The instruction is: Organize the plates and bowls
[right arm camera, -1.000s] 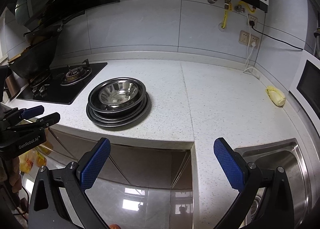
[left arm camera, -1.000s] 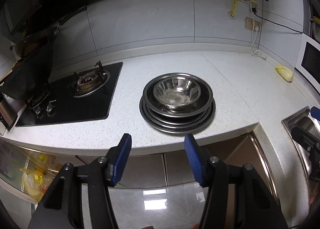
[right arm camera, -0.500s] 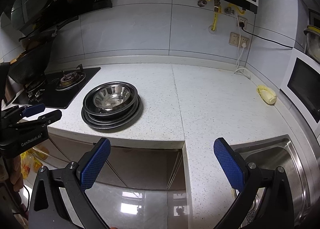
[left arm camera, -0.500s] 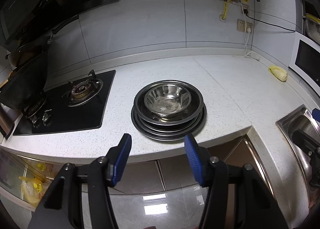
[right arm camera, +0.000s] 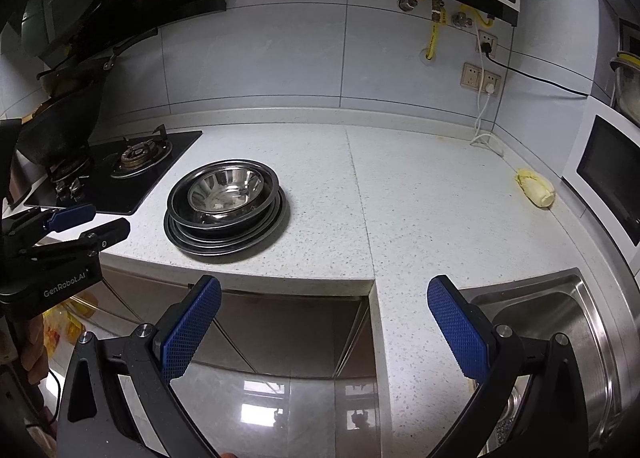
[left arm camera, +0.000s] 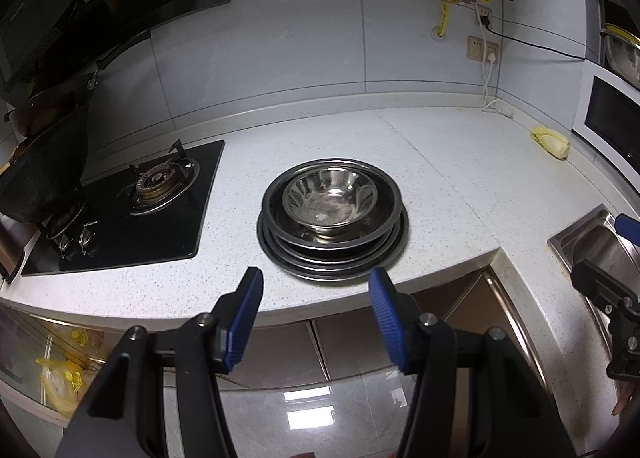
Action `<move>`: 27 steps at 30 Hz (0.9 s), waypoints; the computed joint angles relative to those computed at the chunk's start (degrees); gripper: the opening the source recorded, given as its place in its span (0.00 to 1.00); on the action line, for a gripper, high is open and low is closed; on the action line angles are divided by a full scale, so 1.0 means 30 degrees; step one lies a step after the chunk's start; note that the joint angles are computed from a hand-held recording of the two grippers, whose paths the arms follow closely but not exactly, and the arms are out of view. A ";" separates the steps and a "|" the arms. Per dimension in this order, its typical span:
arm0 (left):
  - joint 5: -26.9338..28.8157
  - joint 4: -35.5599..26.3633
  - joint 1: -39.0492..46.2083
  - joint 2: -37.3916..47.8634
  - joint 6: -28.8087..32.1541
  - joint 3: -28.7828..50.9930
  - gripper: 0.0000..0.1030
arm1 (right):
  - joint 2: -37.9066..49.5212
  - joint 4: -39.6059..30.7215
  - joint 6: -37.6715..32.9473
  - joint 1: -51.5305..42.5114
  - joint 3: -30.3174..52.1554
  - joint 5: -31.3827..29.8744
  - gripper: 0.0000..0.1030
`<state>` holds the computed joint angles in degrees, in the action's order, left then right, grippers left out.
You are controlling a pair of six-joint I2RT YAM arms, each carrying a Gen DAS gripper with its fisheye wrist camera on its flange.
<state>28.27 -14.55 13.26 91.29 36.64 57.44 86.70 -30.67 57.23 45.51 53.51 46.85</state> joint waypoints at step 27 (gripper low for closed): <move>-0.0222 -0.0732 0.0245 -0.0210 -0.0200 -0.0001 0.52 | 0.0128 0.1942 -0.1735 -0.0016 -0.0559 -0.0538 0.98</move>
